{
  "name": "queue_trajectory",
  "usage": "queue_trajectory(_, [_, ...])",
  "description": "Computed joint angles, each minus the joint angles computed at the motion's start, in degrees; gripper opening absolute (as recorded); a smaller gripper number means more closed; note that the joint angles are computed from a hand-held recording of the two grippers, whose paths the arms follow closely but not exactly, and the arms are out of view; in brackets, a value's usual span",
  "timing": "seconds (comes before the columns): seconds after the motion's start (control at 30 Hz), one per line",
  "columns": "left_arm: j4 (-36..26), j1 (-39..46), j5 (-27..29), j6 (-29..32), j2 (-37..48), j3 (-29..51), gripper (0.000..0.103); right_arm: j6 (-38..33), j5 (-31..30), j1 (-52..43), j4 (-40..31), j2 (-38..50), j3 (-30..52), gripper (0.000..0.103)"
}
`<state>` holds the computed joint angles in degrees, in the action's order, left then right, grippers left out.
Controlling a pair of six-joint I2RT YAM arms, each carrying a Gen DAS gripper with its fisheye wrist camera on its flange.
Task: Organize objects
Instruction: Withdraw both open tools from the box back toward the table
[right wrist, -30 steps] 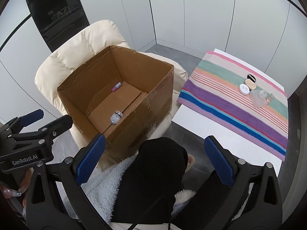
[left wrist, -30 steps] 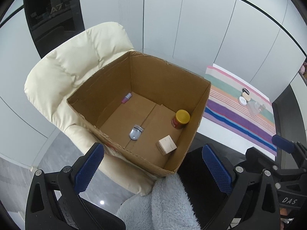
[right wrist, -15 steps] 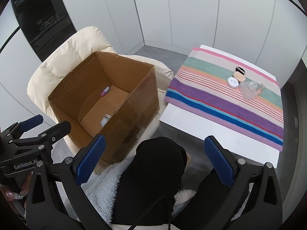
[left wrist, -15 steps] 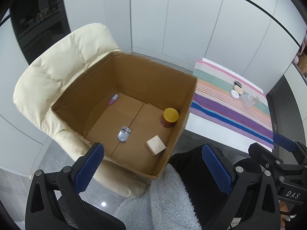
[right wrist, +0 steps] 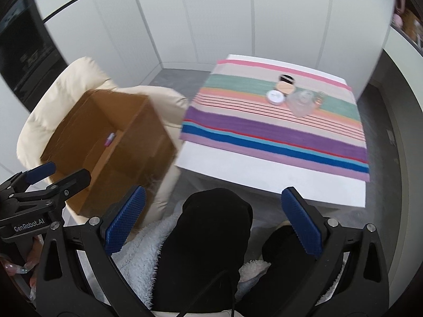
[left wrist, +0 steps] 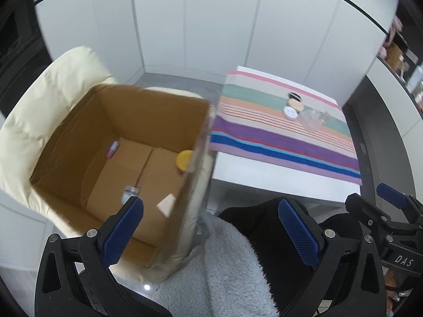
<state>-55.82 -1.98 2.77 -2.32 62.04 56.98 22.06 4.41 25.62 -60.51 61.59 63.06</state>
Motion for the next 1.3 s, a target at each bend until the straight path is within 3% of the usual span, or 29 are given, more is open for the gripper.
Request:
queue_trajectory(0.3, [3.96,-14.42,-3.54,-6.7,7.84,3.47,0.103,-7.94,-4.35,-17.54,-0.71,-4.14,-3.37,0.103])
queue_trajectory(0.73, [7.41,-19.53,-5.32,-10.24,23.1,13.98,0.103,-19.05,-7.82,-36.93,4.63,0.05,-2.94,0.103])
queue_trajectory(1.1, [5.54,-22.89,-4.42,-9.79,43.37,34.0,0.103,-22.9,-8.72,-41.02,13.28,13.94,-0.3,0.103])
queue_trajectory(1.3, [4.19,-24.06,-6.59,-6.98,57.4,49.59,0.103,-24.28,-8.55,-41.02,20.29,24.8,2.65,0.103])
